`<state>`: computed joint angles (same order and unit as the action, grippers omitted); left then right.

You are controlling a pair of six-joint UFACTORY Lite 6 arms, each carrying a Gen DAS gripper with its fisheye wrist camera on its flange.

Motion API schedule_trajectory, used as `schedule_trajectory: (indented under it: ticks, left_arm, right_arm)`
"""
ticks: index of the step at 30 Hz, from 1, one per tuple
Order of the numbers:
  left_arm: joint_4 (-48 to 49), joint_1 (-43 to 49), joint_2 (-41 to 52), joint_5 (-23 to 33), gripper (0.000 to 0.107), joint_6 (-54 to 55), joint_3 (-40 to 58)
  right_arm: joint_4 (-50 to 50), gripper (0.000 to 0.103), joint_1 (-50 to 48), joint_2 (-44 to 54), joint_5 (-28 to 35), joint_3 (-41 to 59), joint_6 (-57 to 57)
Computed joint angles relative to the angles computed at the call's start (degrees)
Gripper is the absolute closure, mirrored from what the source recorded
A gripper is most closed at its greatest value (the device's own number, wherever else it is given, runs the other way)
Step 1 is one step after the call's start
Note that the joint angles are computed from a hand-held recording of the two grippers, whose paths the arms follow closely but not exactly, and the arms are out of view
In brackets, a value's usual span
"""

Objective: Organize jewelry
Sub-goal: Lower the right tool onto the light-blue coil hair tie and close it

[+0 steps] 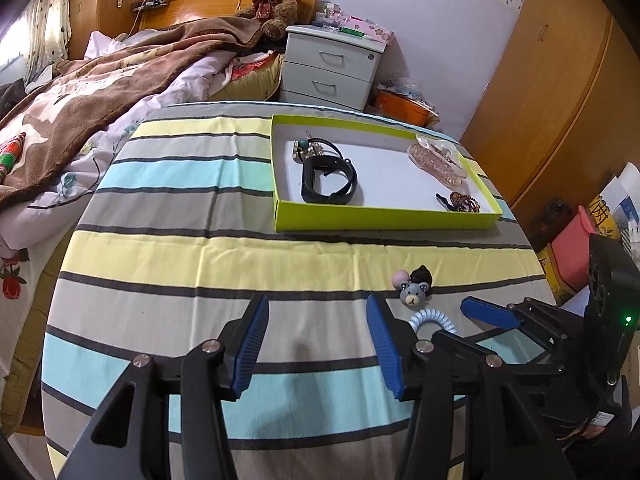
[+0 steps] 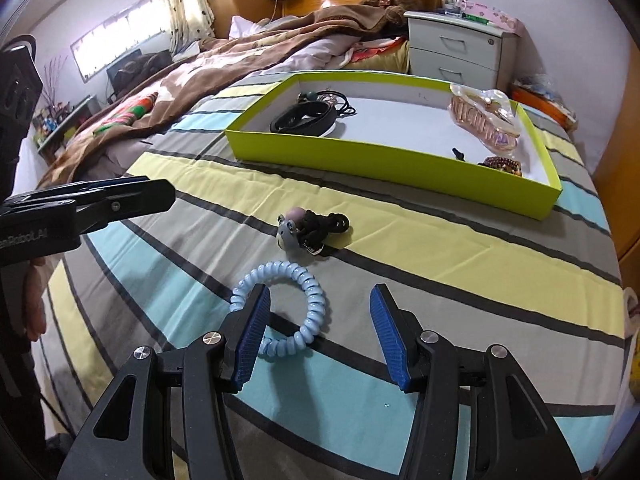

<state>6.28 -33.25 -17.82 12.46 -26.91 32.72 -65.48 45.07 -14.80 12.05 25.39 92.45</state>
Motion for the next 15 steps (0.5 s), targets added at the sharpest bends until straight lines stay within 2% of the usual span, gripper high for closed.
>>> schedule_trajectory:
  ticks: [9, 11, 12, 15]
  left_arm:
    - [-7.92, 2.15, -1.68, -0.65, 0.054, 7.72, -2.46]
    - [-8.19, 2.36, -1.59, -0.6, 0.054, 7.73, -2.63]
    - [-8.63, 2.52, -1.52, -0.63, 0.054, 8.26, -2.69]
    - [-11.63, 3.07, -0.93, -0.81, 0.054, 10.96, -2.75]
  right_arm:
    - [-2.68, 0.05, 4.51, 3.54, 5.1, 2.4, 2.94]
    - [-3.88, 0.058, 6.02, 3.98, 7.08, 2.6, 4.37]
    - [-4.04, 0.066, 6.54, 4.15, 7.92, 2.69, 4.66]
    - [-3.67, 0.076, 6.85, 3.22, 7.81, 2.05, 4.24]
